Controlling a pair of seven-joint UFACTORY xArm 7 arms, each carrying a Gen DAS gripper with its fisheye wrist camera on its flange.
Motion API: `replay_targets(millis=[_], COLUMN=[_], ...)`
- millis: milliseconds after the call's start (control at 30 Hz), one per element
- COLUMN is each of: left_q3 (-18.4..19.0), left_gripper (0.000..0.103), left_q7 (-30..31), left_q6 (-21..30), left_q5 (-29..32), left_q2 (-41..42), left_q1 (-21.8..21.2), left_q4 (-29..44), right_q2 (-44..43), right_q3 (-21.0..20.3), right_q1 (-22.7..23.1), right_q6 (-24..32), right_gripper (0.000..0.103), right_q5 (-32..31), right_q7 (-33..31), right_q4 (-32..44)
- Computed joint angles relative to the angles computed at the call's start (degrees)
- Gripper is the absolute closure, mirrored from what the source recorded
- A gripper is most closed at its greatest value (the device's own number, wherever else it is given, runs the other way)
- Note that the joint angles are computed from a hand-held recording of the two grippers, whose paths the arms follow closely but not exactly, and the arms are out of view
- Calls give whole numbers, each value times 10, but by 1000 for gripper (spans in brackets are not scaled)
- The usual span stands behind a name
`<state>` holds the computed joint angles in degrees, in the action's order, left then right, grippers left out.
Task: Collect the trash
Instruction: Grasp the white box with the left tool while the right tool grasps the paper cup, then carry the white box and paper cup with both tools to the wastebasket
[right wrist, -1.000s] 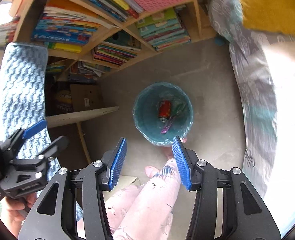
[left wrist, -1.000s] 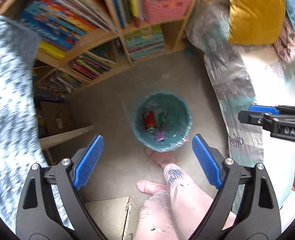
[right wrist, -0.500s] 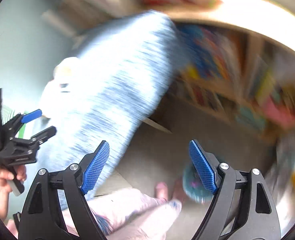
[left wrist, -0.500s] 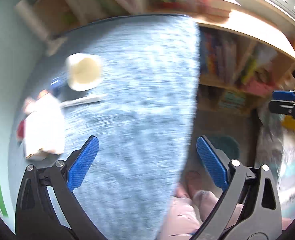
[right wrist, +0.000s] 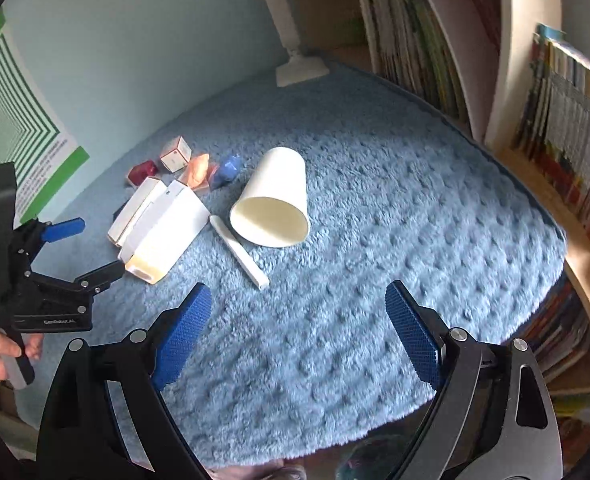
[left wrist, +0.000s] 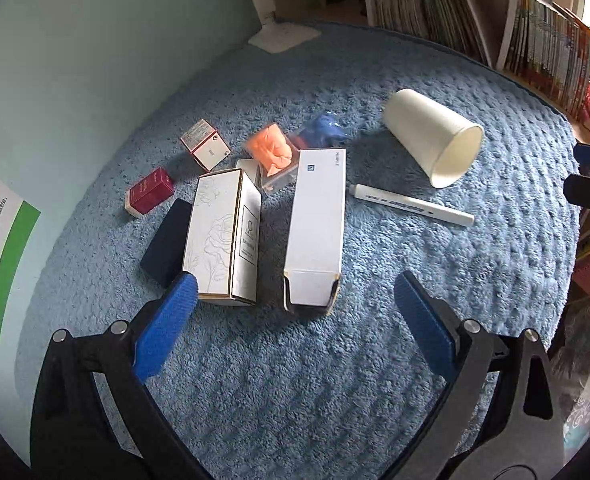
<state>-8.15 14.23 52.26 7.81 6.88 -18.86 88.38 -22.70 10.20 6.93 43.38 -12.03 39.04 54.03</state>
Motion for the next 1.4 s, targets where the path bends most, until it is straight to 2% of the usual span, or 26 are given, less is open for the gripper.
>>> replay_targets(millis=[100, 200, 233, 300, 333, 367, 400, 467, 500, 533, 600, 800, 1033, 1200, 1400], left_q3=[2, 5, 6, 7, 7, 8, 9, 11, 11, 6, 3, 3, -13, -33, -60], left_gripper=[7, 7, 9, 14, 20, 24, 26, 34, 46, 66, 71, 72, 72, 72, 72], left_q7=[-4, -9, -10, -11, -10, -10, -11, -6, 0, 12, 18, 27, 64, 114, 189], left_q6=[-1, 14, 17, 34, 47, 54, 49, 37, 37, 50, 77, 63, 63, 64, 88], left_q5=[6, 2, -1, -10, -18, -24, -22, -14, -15, -32, -60, -77, -111, -129, -177], left_q2=[30, 59, 64, 84, 99, 109, 113, 115, 119, 125, 138, 120, 62, 14, -41], left_q1=[-2, -4, -4, -4, -3, -3, -5, -9, -9, -4, 0, 3, 0, -23, -62], left_q4=[23, 51, 56, 80, 96, 107, 108, 107, 113, 125, 150, 128, 83, 36, -22], right_q2=[51, 106, 120, 151, 162, 174, 183, 194, 194, 191, 172, 83, -107, -280, -496], right_q3=[-4, -6, -10, -17, -20, -24, -28, -35, -39, -42, -43, -41, -27, -5, 33], right_q1=[-3, -5, -4, -1, 2, 4, 6, 10, 12, 13, 13, 5, -26, -55, -66], right_q6=[2, 11, 13, 16, 19, 19, 19, 24, 17, 6, -10, -36, -44, 26, 198], right_gripper=[15, 21, 28, 30, 36, 47, 53, 81, 93, 97, 99, 99, 99, 99, 99], right_q5=[-16, -45, -49, -58, -62, -64, -61, -63, -50, -40, -45, -18, 31, 54, 78], right_q7=[-21, -30, -33, -35, -33, -32, -31, -23, -26, -24, -9, 7, 58, 116, 200], right_q4=[31, 71, 82, 105, 115, 124, 130, 140, 138, 133, 119, 51, -80, -174, -248])
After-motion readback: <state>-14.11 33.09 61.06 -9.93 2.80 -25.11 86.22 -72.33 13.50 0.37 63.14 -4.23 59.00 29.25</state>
